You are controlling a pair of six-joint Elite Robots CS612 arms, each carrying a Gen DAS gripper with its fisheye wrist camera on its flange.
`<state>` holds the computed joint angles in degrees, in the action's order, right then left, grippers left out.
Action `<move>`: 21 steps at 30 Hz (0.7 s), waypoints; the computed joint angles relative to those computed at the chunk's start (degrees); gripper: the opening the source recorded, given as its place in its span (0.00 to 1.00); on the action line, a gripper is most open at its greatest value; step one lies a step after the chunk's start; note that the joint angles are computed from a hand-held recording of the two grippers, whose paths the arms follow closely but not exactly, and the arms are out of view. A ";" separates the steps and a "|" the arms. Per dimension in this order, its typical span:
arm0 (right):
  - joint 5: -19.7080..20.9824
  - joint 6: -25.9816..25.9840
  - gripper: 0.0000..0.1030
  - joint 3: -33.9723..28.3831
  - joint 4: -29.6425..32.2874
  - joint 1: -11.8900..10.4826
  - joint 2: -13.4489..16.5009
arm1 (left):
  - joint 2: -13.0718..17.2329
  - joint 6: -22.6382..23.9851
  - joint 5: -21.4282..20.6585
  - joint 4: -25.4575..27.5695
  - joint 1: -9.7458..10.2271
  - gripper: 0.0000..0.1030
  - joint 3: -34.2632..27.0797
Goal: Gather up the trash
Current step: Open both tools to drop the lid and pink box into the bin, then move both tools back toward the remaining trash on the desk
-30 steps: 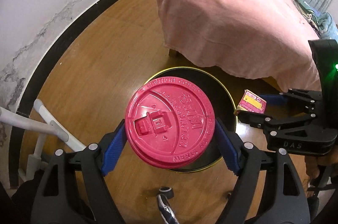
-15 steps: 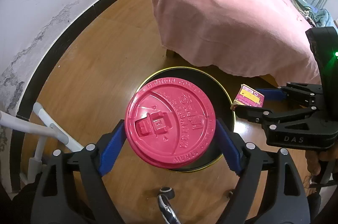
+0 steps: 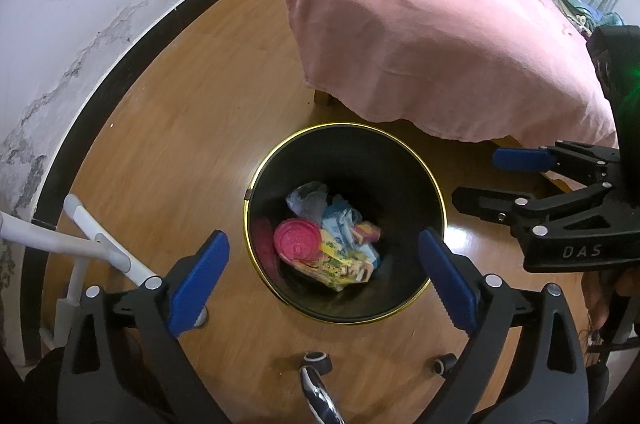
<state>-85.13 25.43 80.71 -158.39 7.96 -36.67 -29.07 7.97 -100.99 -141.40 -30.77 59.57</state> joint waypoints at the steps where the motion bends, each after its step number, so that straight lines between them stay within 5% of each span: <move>1: -0.16 0.04 0.80 0.01 -0.12 -0.01 -0.03 | 0.00 -0.01 -0.01 0.05 0.00 0.91 -0.02; 21: -3.10 0.35 0.84 2.56 -3.93 -0.06 -2.86 | -1.53 0.98 1.21 -2.20 -0.35 0.92 1.20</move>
<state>-88.23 25.79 83.28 -162.31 7.90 -39.53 -30.60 8.95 -99.77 -143.60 -31.12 60.77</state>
